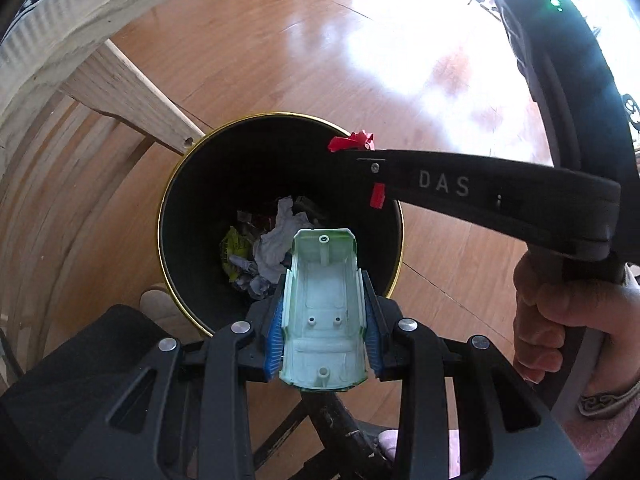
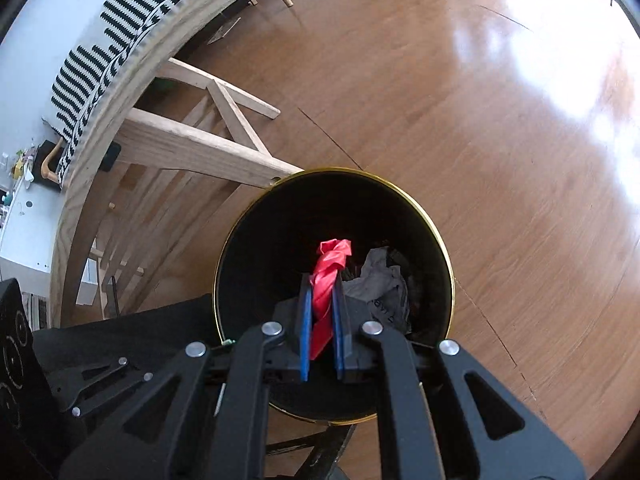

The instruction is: Collect trash

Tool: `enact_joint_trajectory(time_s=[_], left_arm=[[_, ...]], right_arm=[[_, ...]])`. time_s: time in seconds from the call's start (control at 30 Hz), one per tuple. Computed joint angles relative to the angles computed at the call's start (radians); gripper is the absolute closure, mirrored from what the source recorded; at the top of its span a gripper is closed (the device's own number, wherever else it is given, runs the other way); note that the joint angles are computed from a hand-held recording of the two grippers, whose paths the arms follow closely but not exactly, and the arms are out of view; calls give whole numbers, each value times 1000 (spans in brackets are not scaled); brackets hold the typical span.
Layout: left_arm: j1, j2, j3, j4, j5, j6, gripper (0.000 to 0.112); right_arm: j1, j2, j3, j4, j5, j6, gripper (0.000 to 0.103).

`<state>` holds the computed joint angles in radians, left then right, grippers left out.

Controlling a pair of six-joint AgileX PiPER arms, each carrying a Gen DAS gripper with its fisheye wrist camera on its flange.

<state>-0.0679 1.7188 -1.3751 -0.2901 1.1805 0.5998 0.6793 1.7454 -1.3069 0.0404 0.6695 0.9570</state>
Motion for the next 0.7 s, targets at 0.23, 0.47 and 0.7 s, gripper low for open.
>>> enact_joint_trajectory(time_s=[0.23, 0.47, 0.7], left_arm=[[2, 4, 3, -5, -11, 15, 80], [11, -70, 69, -42, -102, 25, 16], [109, -102, -75, -160, 15, 59, 16]], right_arm=[[1, -3, 2, -2, -5, 13, 94], [-28, -41, 19, -61, 41, 94, 8], [2, -136, 10, -303, 113, 299, 6]])
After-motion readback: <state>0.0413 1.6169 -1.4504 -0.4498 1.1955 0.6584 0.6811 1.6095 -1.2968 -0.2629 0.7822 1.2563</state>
